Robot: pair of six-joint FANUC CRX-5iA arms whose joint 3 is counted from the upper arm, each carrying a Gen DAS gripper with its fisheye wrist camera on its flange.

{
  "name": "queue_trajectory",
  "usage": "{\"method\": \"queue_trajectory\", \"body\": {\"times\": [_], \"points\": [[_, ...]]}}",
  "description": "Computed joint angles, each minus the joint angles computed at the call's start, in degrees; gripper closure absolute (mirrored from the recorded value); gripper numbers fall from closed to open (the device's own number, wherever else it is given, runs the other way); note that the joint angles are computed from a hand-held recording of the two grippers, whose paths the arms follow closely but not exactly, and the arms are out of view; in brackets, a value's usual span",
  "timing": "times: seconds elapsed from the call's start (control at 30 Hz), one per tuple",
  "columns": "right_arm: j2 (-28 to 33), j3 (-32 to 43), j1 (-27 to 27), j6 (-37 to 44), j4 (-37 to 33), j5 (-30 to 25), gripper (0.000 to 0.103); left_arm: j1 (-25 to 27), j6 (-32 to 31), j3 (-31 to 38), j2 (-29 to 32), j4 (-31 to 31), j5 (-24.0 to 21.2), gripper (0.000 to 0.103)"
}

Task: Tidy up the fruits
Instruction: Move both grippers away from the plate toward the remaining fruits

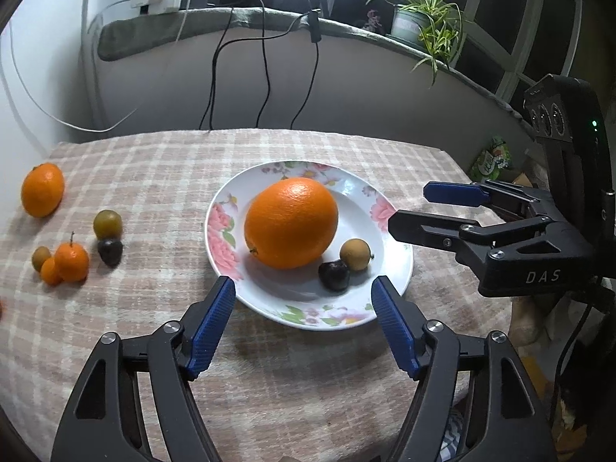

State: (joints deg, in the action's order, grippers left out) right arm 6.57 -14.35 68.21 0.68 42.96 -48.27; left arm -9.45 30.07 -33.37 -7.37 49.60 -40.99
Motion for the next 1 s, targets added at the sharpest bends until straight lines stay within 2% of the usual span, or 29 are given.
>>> {"method": "queue_trajectory", "body": {"times": [0.53, 1.0], "points": [[2.5, 4.3, -1.5, 4.1, -0.5, 4.2, 0.019, 5.9, -0.1, -1.0, -1.2, 0.7, 1.6, 0.03], [10.4, 17.8, -2.9, 19.2, -8.6, 4.7, 0.019, 14.7, 2.1, -1.1, -0.5, -0.5, 3.8, 0.031]]}}
